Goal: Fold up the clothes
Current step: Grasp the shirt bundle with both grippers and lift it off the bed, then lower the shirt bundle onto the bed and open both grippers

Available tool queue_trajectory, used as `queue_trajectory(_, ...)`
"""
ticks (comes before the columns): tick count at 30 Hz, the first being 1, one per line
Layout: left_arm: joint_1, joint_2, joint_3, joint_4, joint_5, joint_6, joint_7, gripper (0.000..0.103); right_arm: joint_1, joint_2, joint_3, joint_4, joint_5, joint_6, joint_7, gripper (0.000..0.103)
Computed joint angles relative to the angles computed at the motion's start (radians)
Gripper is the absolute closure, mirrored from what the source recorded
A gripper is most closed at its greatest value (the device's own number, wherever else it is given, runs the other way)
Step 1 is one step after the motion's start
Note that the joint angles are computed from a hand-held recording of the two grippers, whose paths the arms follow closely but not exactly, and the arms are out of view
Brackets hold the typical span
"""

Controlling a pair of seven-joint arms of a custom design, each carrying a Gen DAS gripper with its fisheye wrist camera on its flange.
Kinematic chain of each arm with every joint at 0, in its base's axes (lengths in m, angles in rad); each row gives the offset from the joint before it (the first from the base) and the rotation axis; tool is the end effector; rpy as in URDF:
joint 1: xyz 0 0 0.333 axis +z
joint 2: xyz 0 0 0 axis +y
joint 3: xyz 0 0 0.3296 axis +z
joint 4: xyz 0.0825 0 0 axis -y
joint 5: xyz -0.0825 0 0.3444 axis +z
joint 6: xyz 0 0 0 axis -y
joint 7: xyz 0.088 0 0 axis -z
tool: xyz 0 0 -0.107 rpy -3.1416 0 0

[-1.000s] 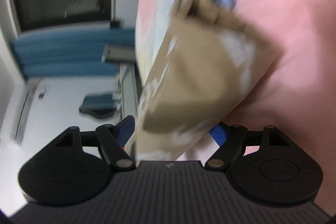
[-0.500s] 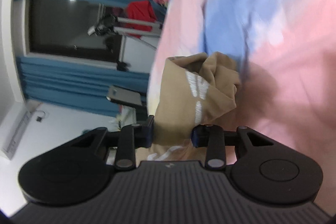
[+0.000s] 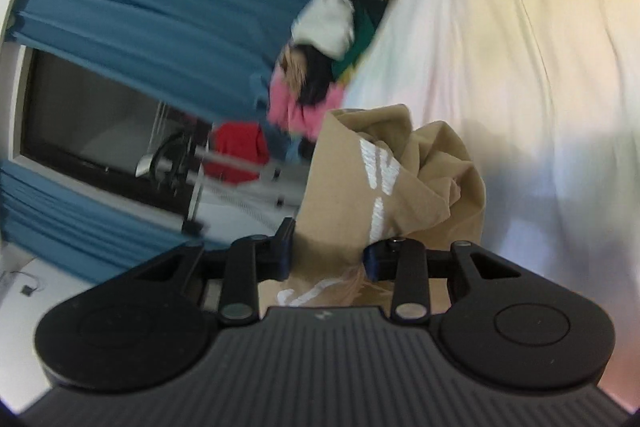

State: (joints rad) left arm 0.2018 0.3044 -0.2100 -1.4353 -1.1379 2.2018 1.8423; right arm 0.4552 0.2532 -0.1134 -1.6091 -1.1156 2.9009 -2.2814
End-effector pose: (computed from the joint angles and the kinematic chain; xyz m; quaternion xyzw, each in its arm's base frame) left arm 0.6590 -0.0129 0.6149 0.6570 -0.5099 0.5302 0.1652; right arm 0.5840 0.2754 0.6002 -0.1904 0.8060 -0.0733 0.5556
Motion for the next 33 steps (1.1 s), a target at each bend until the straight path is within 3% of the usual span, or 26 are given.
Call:
queue_trajectory(2,-0.065,0.101,-0.017,0.152,0.077,0.045,-0.056,0.087,-0.024,0.041,-0.027,0.060,-0.016,-0.001,-0.044,0.066)
queue_trajectory(4,-0.112,0.183,-0.037,0.260,0.163,0.085,-0.082,0.086,-0.016,0.069,-0.074,0.088,-0.090,-0.014,0.016,0.066)
queue_trajectory(6,-0.141,0.225,-0.055,0.285,0.219,0.135,-0.067,0.086,-0.014,0.089,-0.102,0.087,-0.170,-0.008,0.100,0.066)
queue_trajectory(9,-0.137,0.233,-0.091,0.211,0.265,0.192,0.021,0.086,-0.027,0.128,-0.099,0.059,-0.247,0.003,0.202,0.066)
queue_trajectory(12,-0.094,0.204,-0.112,0.066,0.265,0.202,0.116,0.086,-0.050,0.153,-0.070,0.002,-0.192,0.027,0.179,0.066)
queue_trajectory(16,-0.053,0.144,-0.110,-0.105,0.234,0.199,0.237,0.086,-0.007,0.115,-0.070,-0.129,-0.225,0.041,0.248,0.066)
queue_trajectory(18,-0.056,0.130,-0.089,-0.136,0.252,0.187,0.259,0.080,-0.004,0.094,-0.051,-0.172,-0.239,0.037,0.253,0.065)
queue_trajectory(22,-0.087,0.120,-0.044,-0.132,0.373,0.156,0.241,0.067,-0.038,0.091,0.004,-0.210,-0.093,0.043,0.120,0.058)
queue_trajectory(25,-0.103,0.072,-0.039,-0.150,0.419,0.183,0.262,0.041,-0.064,0.061,0.051,-0.245,0.124,0.027,-0.026,0.054)
queue_trajectory(27,-0.115,0.036,-0.034,-0.165,0.444,0.203,0.274,0.024,-0.113,0.031,0.148,-0.242,0.369,-0.083,-0.278,0.052)
queue_trajectory(28,-0.121,0.018,-0.030,-0.170,0.457,0.212,0.279,0.021,-0.124,0.016,0.181,-0.227,0.461,-0.148,-0.375,0.050)
queue_trajectory(30,-0.117,-0.036,-0.030,-0.197,0.444,0.215,0.309,0.016,-0.104,-0.024,0.185,-0.209,0.514,-0.222,-0.448,0.049)
queue_trajectory(33,-0.123,-0.130,-0.015,-0.243,0.418,0.215,0.362,0.009,-0.041,-0.097,0.157,-0.205,0.469,-0.301,-0.479,0.049)
